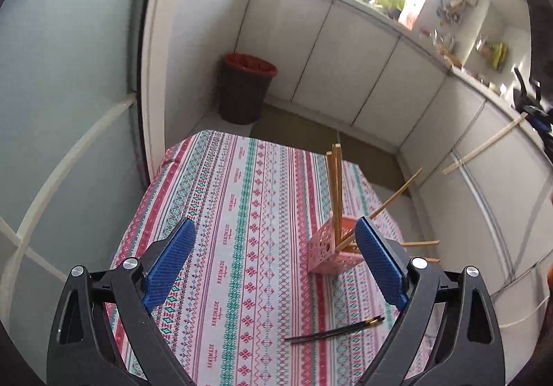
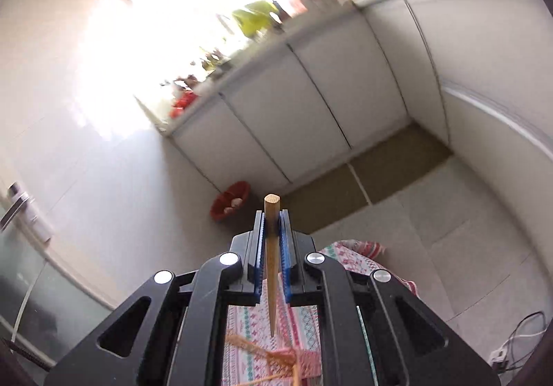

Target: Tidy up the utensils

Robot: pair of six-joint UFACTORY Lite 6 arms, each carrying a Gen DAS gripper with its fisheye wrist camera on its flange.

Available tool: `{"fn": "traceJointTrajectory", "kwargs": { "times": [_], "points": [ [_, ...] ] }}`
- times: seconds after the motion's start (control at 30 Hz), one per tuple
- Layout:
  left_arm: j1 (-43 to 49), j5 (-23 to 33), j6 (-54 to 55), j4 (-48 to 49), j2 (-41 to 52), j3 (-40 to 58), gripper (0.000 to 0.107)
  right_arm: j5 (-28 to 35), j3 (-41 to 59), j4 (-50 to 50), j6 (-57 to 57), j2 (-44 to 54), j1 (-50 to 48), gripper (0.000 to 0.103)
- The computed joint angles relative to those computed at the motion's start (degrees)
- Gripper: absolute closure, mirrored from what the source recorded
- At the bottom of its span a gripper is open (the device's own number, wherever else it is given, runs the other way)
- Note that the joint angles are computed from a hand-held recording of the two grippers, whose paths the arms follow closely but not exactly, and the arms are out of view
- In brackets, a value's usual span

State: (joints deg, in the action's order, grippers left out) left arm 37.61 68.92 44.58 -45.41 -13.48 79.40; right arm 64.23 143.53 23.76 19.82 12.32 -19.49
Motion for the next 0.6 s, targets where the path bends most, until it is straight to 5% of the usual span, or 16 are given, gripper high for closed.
{"fn": "traceJointTrajectory", "kwargs": {
  "times": [0.07, 0.2, 0.33, 0.6],
  "points": [
    [1.51, 1.27, -0.36, -1.18, 1.21, 1.31, 0.017, 0.88, -0.76, -6.75, 4.15, -4.31, 5.84, 0.095],
    [3.70, 3.14, -0.83, -2.26, 3.31, 3.28, 0.017, -7.44, -20.27, -30.74, 17.58, -17.75, 27.23, 0.095],
    [6.03, 4.95, -0.63, -3.20, 5.42, 5.28, 0.017, -8.22, -30.80, -53.07, 36.24, -18.91, 44.54, 0.095],
    [7.98, 6.45, -0.66, -3.59, 8.83, 8.22, 0.017, -9.81, -42.64, -68.79, 49.86, -16.47, 52.09, 0.095]
  ]
}}
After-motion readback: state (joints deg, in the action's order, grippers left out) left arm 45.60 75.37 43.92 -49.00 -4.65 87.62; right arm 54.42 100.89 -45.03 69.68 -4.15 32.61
